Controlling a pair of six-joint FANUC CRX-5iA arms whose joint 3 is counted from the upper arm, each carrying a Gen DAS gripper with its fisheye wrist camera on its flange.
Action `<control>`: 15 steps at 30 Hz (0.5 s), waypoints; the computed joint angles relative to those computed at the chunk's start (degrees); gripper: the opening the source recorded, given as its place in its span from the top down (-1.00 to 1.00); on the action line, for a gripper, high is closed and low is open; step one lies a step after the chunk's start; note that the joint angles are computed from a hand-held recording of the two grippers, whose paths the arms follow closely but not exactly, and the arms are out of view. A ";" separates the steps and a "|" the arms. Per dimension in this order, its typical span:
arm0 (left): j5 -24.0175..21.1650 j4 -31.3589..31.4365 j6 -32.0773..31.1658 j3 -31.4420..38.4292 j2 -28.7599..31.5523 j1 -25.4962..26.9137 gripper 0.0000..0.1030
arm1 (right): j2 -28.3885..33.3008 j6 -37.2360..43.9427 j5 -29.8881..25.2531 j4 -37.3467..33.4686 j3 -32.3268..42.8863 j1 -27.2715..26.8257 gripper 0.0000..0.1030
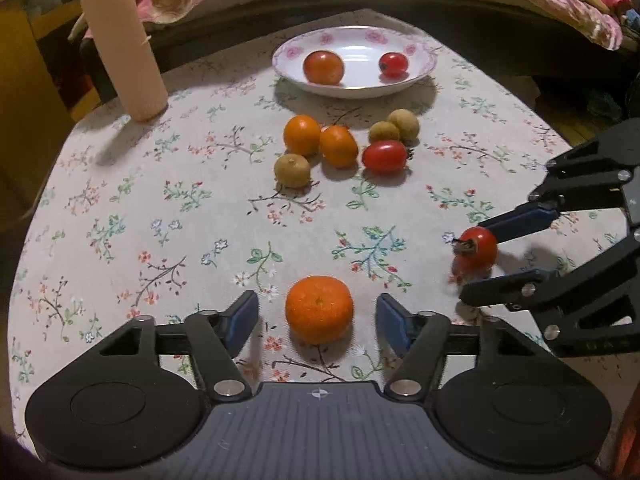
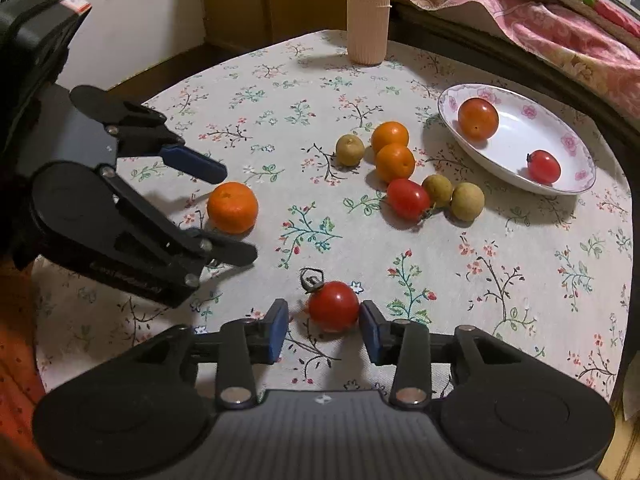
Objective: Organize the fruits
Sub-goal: 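Lift and carry the tangerine and the stemmed tomato toward the white plate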
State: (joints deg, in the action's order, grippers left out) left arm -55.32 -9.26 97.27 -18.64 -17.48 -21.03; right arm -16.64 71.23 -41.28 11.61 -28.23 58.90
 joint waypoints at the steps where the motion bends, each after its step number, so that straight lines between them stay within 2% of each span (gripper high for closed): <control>1: -0.06 0.16 0.19 -0.06 0.05 0.22 -0.35 | -0.03 -0.59 0.34 0.59 -0.35 0.06 0.22; 2: 0.29 0.81 0.21 -0.35 -0.05 0.68 -0.33 | 0.04 -0.72 0.52 0.61 -0.44 -0.06 0.22; 4: 0.44 1.56 0.16 -0.38 -0.05 1.10 -0.08 | 0.28 -0.39 0.71 -0.18 -0.24 -0.56 0.22; 7: 0.52 2.85 -0.38 -0.23 0.36 1.34 0.10 | 0.59 0.34 1.10 -0.75 0.06 -0.97 0.22; 9: 0.07 2.22 -0.04 0.28 0.66 0.76 0.14 | 0.91 0.54 1.02 -0.71 0.32 -1.01 0.24; 12: -0.57 1.55 0.98 0.91 1.01 0.25 0.16 | 0.82 -2.04 0.91 2.47 -0.60 -0.23 0.43; 15: -1.64 1.03 1.30 1.76 1.48 -0.28 0.17 | 1.13 -2.58 0.60 1.28 0.13 -1.24 0.62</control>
State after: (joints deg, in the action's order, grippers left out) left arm -56.96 -8.23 98.57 -16.88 -16.00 -21.31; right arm -15.51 68.64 -40.68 12.89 -28.10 57.66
